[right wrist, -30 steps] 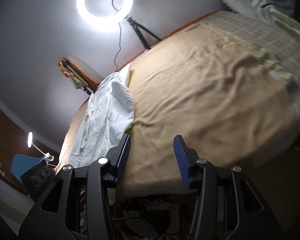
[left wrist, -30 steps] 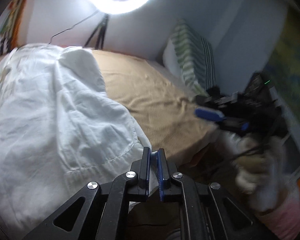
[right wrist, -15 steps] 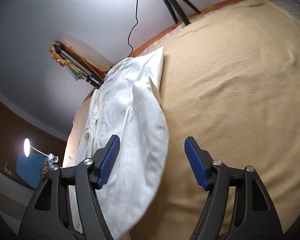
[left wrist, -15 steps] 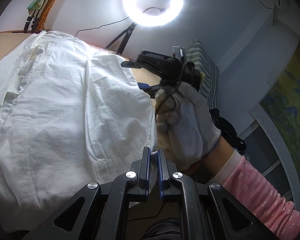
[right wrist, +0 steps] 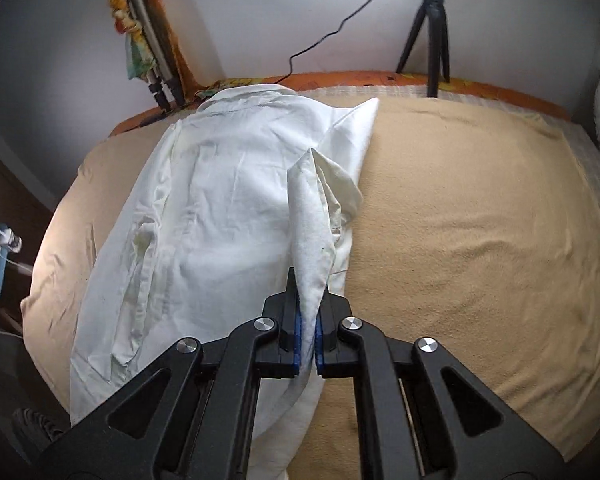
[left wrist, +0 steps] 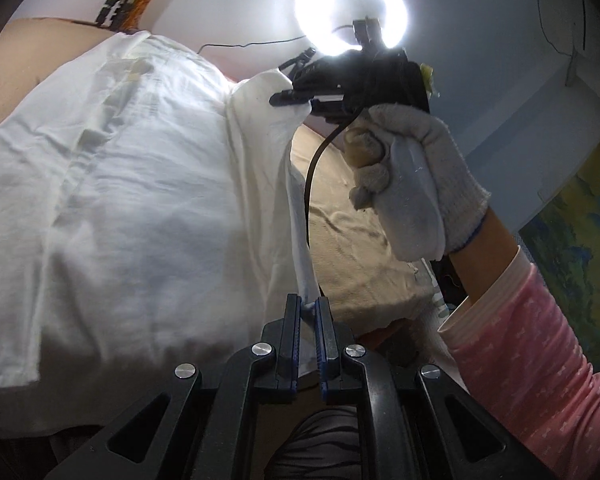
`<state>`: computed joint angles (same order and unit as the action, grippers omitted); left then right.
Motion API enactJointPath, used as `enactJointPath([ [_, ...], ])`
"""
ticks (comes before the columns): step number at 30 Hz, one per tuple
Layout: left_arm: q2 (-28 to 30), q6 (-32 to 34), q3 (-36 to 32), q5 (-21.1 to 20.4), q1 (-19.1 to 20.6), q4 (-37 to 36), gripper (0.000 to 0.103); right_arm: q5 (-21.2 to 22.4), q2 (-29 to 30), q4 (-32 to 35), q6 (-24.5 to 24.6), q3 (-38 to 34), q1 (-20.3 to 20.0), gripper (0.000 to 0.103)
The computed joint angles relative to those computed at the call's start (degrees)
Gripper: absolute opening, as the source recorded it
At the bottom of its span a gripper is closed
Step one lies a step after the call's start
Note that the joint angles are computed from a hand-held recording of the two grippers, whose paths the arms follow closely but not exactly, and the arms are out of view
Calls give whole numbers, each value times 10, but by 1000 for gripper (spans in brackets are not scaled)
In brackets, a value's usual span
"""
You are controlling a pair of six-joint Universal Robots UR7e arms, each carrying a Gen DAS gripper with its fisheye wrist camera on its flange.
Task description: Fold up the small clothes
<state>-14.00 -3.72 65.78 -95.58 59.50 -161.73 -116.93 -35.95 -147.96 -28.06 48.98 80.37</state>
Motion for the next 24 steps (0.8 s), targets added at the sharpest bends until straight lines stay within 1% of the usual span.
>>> enactJointPath([
  [4,-24,-6,35,2,10,-18,4,-35,35,-1,-35,-24,24,6],
  [7,-38,-6,51,8,15,-25,4,-51,70,16,-44,-58,35,6],
  [12,-56,-5,70,18,20,-33,4,-59,111,52,-40,-102,36,6],
  [13,-54,-5,66,20,20,-30,4,-61,118,58,-43,-110,35,6],
  [14,-57,-7,67,21,20,-30,4,-60,125,63,-46,-116,34,8],
  [15,-61,-8,72,20,22,-30,4,-56,132,76,-43,-127,33,12],
  [16,-64,-9,74,20,23,-28,4,-44,130,93,-34,-130,29,22],
  [17,-67,-7,79,19,23,-28,5,-16,121,116,-17,-126,24,27],
  [18,-73,-4,86,20,23,-29,4,18,106,127,-2,-110,18,34],
  [19,-80,0,98,20,23,-32,4,58,83,132,9,-85,11,38],
  [20,-86,4,103,21,23,-31,4,92,60,128,13,-55,6,39],
  [21,-91,9,107,21,23,-27,6,113,33,109,12,-17,2,40],
  [23,-96,22,109,20,26,-24,23,152,-24,68,16,65,-8,42],
  [24,-105,28,120,26,25,-29,25,164,-50,49,21,103,-13,42],
])
